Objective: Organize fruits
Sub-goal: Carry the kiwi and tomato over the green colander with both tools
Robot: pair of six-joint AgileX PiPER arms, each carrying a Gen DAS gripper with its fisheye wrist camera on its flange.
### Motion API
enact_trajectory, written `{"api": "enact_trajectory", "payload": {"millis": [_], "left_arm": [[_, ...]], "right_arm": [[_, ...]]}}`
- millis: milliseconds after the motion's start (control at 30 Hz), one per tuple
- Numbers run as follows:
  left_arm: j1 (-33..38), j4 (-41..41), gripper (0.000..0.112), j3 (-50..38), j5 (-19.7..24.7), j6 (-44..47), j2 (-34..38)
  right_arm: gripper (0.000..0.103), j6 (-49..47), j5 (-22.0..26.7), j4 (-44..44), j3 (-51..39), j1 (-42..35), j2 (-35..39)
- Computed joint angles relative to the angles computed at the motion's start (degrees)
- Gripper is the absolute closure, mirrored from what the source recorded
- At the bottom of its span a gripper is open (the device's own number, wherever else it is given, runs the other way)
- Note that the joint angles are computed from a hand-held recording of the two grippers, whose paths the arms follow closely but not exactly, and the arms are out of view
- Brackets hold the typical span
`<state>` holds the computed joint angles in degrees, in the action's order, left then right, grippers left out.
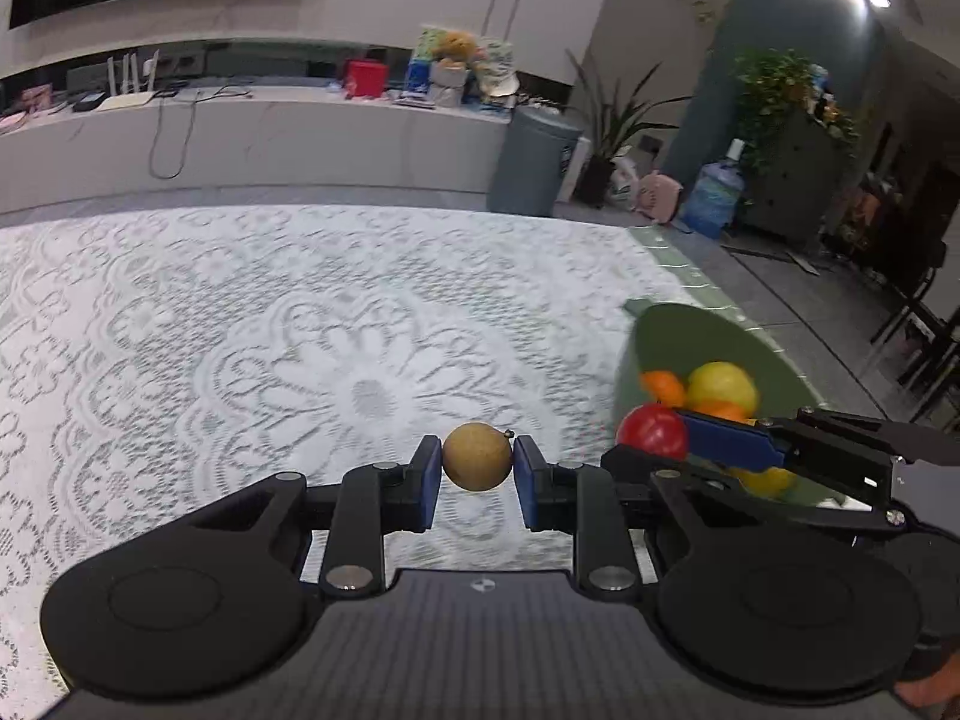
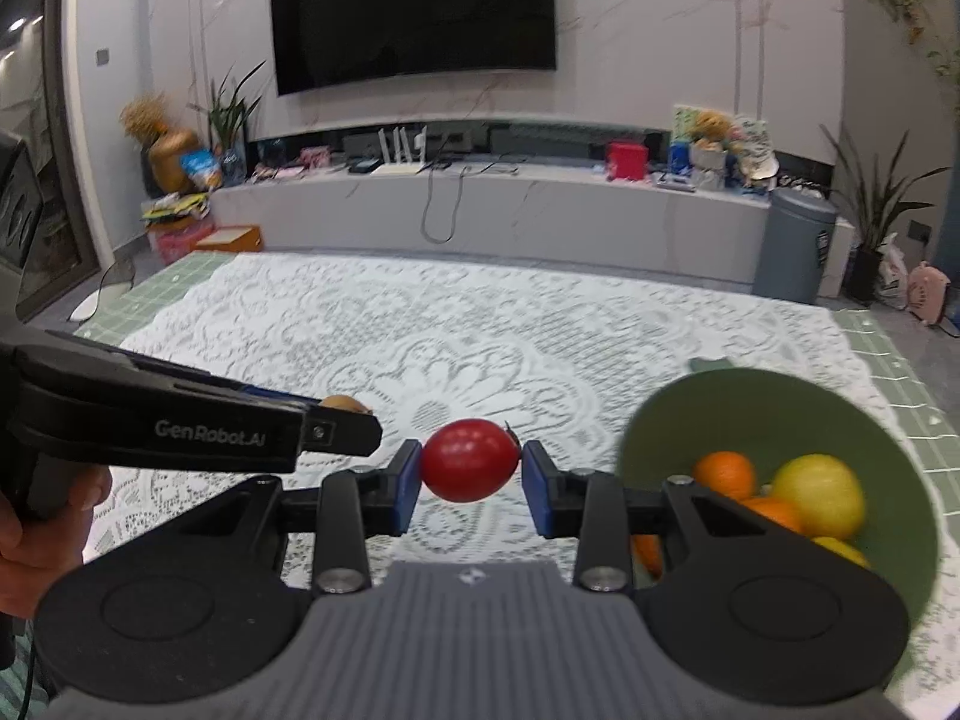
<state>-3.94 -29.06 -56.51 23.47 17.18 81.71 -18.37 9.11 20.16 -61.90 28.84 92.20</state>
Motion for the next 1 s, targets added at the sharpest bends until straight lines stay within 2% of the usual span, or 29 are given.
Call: {"api": "enact_trajectory", "payload": {"millis": [233,433,633,867,1000], "left_arm": [[-6.86,6.44,0.084,-2.53,-0.21,-6.38,0.54],[-12.90,11.88,0.084,-6.17,-0.21,-10.86,3.57],[-16.38,15.18,0.084,-12.53,3.05,-13.02,9.52],[-17.47,14.71,0.084,-17.30,6.12,-10.77,14.51],[-17.88,15.04,0.084,-18.56,6.04,-9.38,15.77]], "right_arm": [[0.070,12.44,0.93,-12.96,3.59,-4.33,-5.51],[0.070,13.84,3.88,-15.45,4.49,-9.41,-7.84],[0.070,12.88,7.05,-15.98,3.56,-13.07,-7.48],[0.070,10.51,10.28,-14.70,1.89,-15.02,-5.38],[0.070,9.57,12.47,-15.05,0.28,-15.02,-3.77]]}}
